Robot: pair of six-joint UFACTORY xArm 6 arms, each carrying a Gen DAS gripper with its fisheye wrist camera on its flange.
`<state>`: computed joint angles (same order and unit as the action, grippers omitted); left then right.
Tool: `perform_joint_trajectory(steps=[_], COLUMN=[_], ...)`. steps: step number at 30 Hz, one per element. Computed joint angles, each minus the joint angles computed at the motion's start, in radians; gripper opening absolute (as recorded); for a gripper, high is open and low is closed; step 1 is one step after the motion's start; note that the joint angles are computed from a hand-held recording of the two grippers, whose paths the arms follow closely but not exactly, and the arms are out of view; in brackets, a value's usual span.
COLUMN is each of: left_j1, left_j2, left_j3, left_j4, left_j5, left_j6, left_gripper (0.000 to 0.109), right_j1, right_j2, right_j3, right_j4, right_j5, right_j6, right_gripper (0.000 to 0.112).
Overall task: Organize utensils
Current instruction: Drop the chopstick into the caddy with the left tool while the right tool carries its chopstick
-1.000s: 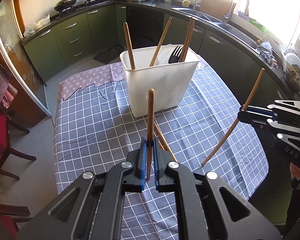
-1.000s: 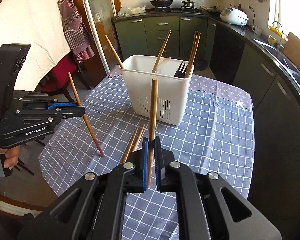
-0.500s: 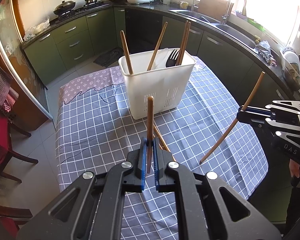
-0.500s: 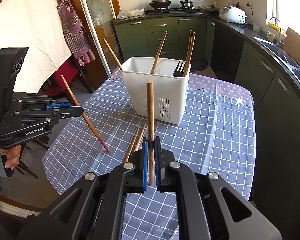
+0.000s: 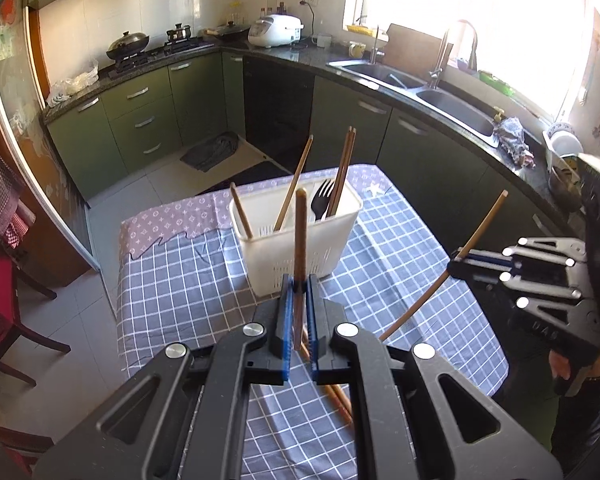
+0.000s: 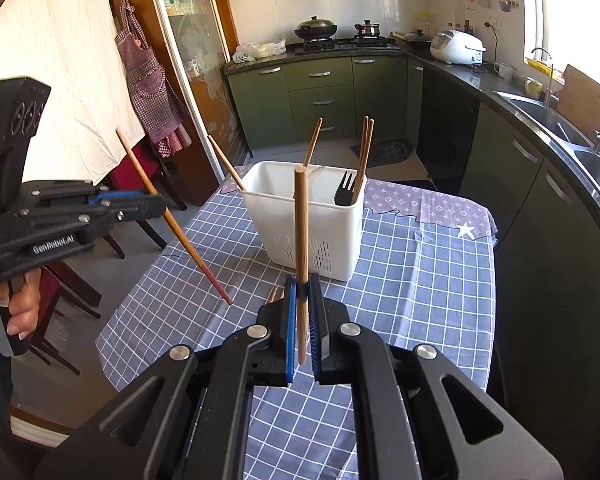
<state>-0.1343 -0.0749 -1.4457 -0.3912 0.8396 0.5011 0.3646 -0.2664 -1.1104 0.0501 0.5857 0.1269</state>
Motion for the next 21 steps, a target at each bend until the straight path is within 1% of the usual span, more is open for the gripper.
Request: perform_joint_trajectory(steps=[4,6,10,12,16,21], left_j1=[-0.012,-0.025,-0.052,-0.062,-0.063,-0.059], left_j2=[0.026,0.042,0.092,0.130,0.222,0.296], left_j3=[-0.099,-0.138,-0.207,-0.240,-0.315,-0.345], left_j4=[-0.042,-0.039,0.039,0.097,0.179,0.240], left_j5=[-0.027,-0.059,-0.143,-0.163,-0.138,-0.123], left_j6=[-0.008,-0.025,-0.092,-0.139,-0.227,-0.268], left_gripper=[0.006,0.006,0.006,0.006,0.006,0.006], right_j1=[-0.001,-0.005,-0.015,-0.020,-0.032,-0.055], right_j2=[0.002,0.004,0.003,0.004,-0.009,0.007], right_j3=[-0.007,-0.009,-0.011,-0.022,-0.059,-0.161], right_j4=[0.009,0.021,0.029,0.034,0.032,0.048], right_j5=[0.009,0.013,0.013,0.012,0.002,0.006], right_j6=[-0.011,-0.022,-0.027,-0.031,-0.034,-0.037], right_gripper=[0.007,0.007,0.007,0.007,0.007,0.007])
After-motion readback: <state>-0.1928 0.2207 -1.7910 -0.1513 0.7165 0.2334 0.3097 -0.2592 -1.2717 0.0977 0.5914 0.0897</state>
